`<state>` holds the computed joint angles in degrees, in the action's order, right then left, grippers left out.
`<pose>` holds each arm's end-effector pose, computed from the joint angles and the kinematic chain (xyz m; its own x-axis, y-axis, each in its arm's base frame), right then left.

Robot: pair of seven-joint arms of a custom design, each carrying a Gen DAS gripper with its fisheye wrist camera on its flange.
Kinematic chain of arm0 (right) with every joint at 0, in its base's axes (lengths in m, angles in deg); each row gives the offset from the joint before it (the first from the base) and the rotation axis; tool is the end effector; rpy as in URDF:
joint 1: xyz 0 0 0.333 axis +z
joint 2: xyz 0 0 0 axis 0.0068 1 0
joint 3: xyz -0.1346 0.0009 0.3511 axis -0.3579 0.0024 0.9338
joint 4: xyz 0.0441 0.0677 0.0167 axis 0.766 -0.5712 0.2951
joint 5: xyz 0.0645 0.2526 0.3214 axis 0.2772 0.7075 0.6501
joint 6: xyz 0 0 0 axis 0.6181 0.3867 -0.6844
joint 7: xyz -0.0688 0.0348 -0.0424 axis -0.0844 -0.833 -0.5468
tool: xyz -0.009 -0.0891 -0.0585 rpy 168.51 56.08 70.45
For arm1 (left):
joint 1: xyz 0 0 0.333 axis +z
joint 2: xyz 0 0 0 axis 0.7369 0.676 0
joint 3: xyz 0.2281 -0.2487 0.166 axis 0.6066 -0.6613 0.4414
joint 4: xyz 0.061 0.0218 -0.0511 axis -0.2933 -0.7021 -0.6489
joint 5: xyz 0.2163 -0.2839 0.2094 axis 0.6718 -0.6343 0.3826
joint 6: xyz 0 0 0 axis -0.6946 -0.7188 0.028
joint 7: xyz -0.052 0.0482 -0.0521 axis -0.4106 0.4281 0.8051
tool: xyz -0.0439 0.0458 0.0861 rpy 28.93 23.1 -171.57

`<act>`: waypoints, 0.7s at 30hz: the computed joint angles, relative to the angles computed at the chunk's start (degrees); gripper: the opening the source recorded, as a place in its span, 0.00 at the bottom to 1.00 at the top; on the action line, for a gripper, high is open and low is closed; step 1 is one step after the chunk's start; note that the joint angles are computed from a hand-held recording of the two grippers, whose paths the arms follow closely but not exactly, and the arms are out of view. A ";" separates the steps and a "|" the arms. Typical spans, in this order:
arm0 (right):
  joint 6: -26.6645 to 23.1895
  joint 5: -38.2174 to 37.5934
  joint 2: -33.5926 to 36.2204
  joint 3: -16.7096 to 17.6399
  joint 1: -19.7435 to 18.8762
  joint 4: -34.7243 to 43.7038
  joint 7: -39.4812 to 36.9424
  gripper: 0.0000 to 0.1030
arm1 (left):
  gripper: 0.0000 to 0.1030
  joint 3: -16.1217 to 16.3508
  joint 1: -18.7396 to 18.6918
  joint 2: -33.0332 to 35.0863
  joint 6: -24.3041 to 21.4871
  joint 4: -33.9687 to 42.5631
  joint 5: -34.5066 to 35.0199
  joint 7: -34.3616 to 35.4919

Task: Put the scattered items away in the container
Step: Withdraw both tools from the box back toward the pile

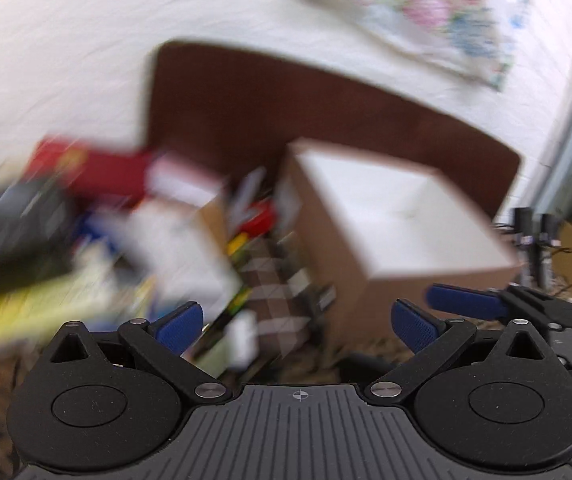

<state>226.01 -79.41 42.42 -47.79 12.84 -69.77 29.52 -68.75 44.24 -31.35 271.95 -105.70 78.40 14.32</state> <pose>0.5907 0.1907 0.3654 0.2049 -0.9680 -0.1446 -0.5088 0.0209 -0.8607 0.6291 -0.3204 0.3603 -0.4820 -0.8328 0.2724 -0.6192 0.1038 -0.7783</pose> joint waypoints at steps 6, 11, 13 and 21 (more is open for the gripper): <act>-0.60 18.72 3.94 -6.33 11.79 -0.28 -7.67 0.99 | 0.98 3.72 -0.94 1.57 -0.09 -3.72 -4.13 -3.67; -2.55 23.87 4.50 -4.86 10.63 -1.00 -6.37 0.94 | 0.94 7.04 -4.51 2.95 1.50 -2.47 -5.45 -1.78; -3.74 26.09 4.79 -5.97 11.77 -0.33 -7.33 0.89 | 0.89 6.66 -4.61 3.73 0.95 -1.32 -5.31 -1.37; -5.40 27.98 6.94 -7.27 14.24 3.41 -13.39 0.79 | 0.36 3.82 -1.43 6.23 -2.75 0.89 -6.06 -0.10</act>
<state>220.60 -51.42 49.36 -55.06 27.08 -66.36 16.14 -64.93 42.81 -25.12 269.21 -104.81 72.34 14.21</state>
